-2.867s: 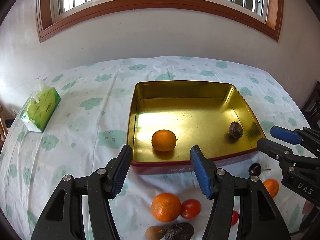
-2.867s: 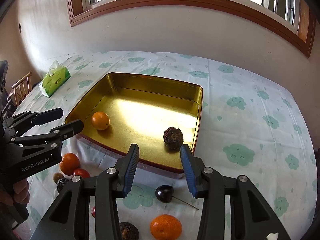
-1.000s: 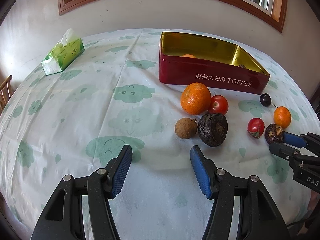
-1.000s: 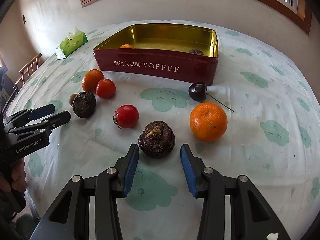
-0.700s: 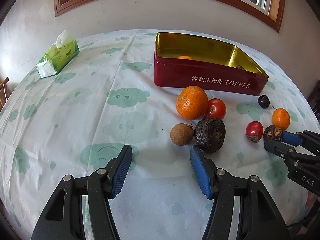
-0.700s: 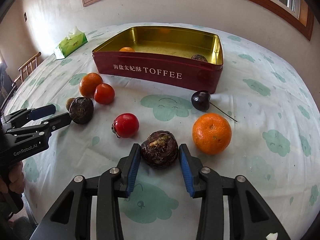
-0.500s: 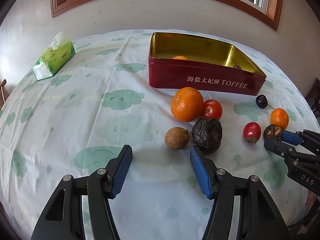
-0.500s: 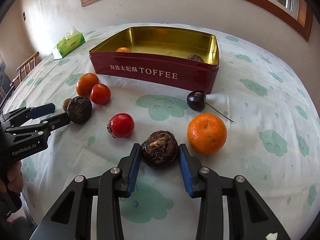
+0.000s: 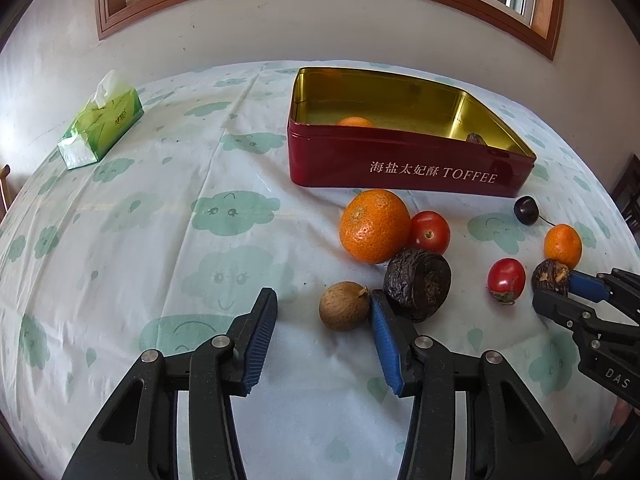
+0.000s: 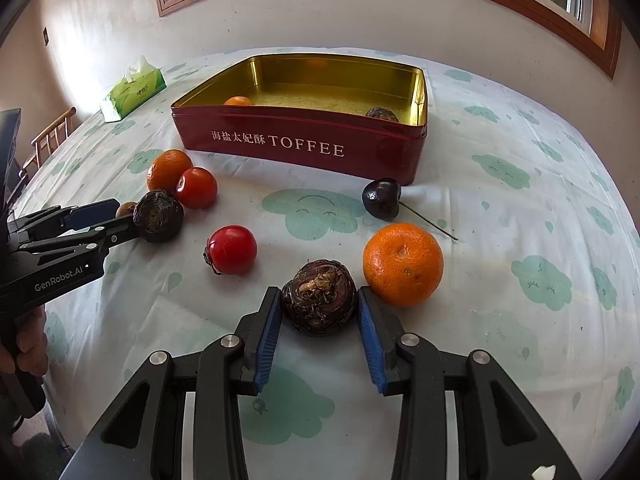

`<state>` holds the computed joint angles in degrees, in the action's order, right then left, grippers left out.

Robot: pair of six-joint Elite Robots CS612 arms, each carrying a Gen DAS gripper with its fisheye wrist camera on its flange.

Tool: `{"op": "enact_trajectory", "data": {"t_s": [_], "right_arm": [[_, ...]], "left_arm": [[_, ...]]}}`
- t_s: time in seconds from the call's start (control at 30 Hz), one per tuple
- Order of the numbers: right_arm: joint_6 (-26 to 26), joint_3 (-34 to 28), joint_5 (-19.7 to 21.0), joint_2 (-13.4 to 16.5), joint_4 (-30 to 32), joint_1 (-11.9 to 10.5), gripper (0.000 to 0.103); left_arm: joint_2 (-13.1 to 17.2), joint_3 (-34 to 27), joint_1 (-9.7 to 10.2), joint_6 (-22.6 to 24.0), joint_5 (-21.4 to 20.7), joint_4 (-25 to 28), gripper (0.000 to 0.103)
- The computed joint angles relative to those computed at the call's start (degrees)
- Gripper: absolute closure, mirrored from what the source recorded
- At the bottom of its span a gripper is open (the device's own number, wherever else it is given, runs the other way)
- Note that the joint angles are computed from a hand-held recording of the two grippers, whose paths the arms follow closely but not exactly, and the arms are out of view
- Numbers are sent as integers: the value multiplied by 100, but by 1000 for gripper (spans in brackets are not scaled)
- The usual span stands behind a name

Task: Organize fruits
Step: 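Grasp the small brown round fruit with the left gripper, then carry the small brown fruit and the dark fruit in both grippers to the tin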

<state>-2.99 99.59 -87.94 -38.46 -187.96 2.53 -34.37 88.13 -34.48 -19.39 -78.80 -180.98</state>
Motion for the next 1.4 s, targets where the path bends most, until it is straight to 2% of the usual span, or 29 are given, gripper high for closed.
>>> {"op": "enact_trajectory", "data": {"t_s": [0.13, 0.33, 0.57, 1.4], "right_arm": [[7, 2, 10, 0, -3, -2, 67], [4, 7, 8, -1, -17, -4, 67], [-13, 4, -5, -3, -15, -2, 67], [11, 13, 13, -40, 117, -4, 68]], "left_arm": [[6, -2, 6, 9, -29, -35, 66], [9, 12, 10, -15, 9, -70, 73], [3, 27, 17, -64, -26, -95, 77], [-42, 91, 0, -210, -33, -111, 77]]}}
